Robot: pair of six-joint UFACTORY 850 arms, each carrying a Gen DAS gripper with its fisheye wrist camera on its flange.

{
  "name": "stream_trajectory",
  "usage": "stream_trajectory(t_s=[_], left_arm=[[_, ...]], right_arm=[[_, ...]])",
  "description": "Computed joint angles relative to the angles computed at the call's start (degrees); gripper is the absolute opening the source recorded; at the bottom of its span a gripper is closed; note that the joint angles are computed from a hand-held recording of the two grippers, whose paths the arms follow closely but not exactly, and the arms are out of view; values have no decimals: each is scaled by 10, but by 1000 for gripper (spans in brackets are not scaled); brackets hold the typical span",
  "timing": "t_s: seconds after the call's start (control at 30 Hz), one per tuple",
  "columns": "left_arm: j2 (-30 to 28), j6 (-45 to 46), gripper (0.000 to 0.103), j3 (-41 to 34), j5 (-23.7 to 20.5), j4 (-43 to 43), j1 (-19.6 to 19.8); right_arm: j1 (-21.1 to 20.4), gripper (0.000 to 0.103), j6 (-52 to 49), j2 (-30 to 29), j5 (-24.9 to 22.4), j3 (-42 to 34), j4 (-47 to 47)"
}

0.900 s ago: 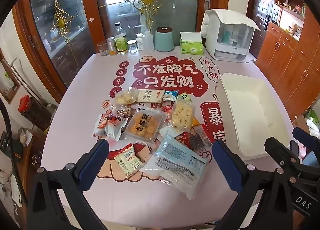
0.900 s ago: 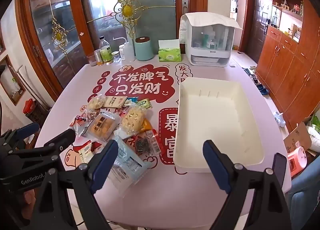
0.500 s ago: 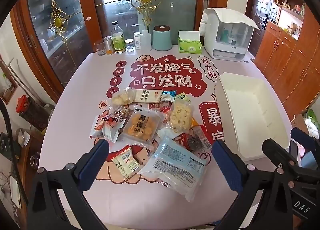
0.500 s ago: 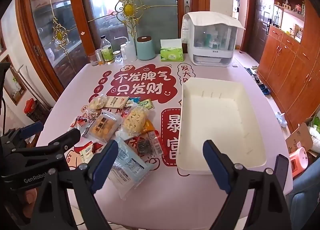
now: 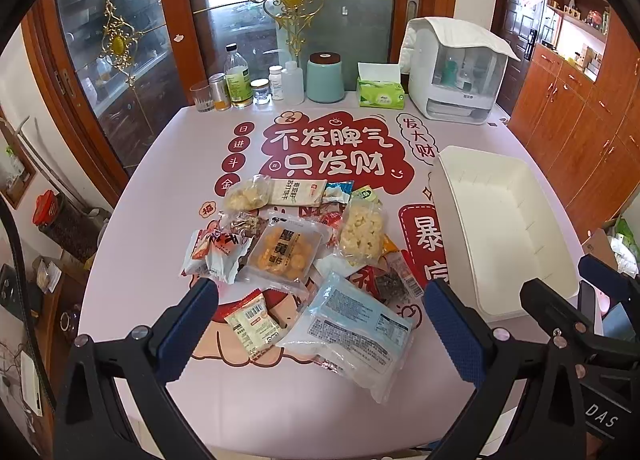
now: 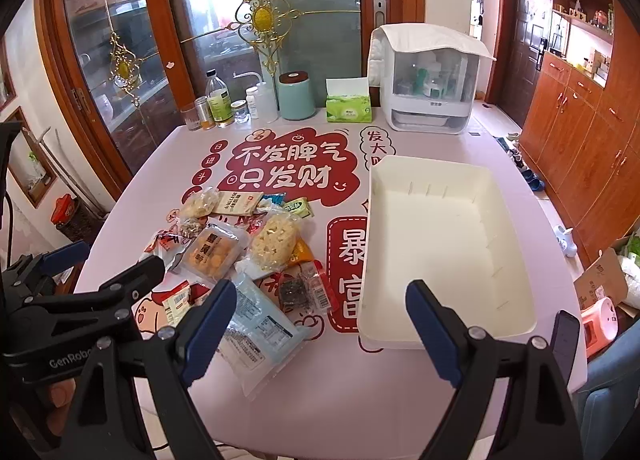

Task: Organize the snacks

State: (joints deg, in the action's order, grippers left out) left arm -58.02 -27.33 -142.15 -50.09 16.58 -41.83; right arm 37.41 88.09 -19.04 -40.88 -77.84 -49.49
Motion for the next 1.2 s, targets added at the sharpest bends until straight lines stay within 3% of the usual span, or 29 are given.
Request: stream_trajectory(t_s=[0.67, 1.2], left_arm=[[67, -39, 99, 112, 35, 25, -6], [47, -42, 99, 78, -7, 33, -13]], right_arm=[[6, 87, -7, 9, 12, 14, 6], [9, 87, -3, 13, 18, 21, 3]])
